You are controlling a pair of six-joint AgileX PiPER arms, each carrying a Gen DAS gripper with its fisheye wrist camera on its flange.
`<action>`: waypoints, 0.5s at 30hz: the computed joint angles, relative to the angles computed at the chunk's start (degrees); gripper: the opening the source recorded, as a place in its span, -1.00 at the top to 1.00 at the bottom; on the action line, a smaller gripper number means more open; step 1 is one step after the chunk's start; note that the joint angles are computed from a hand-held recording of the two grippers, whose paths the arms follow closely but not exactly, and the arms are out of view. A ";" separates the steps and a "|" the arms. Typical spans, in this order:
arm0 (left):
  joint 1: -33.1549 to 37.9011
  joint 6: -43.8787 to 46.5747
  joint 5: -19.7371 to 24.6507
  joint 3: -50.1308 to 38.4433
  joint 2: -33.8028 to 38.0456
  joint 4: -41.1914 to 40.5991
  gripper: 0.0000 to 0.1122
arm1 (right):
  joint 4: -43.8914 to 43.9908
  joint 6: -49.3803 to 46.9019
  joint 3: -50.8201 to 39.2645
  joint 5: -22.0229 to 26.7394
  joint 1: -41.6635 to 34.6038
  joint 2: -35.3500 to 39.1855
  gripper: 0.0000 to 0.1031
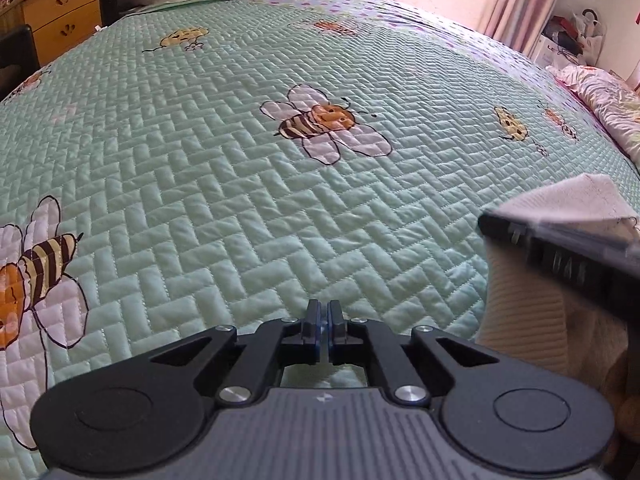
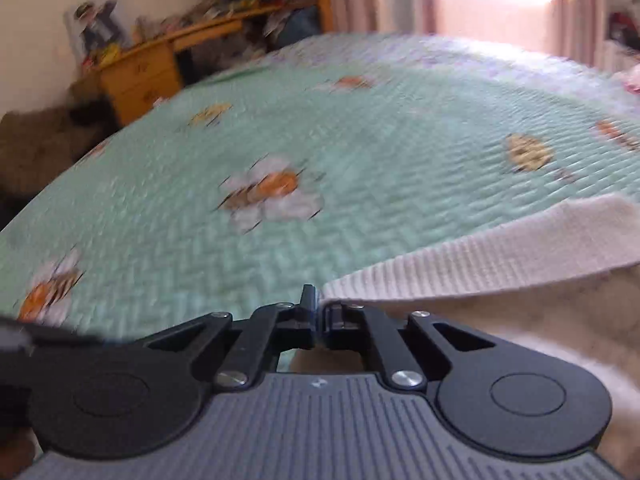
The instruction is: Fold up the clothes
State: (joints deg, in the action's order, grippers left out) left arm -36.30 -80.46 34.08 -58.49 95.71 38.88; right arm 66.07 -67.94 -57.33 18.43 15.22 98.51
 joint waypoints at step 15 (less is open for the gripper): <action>0.30 2.69 -1.26 0.36 -1.01 -2.58 0.77 | -14.11 -6.66 19.10 18.53 -4.80 -23.28 0.75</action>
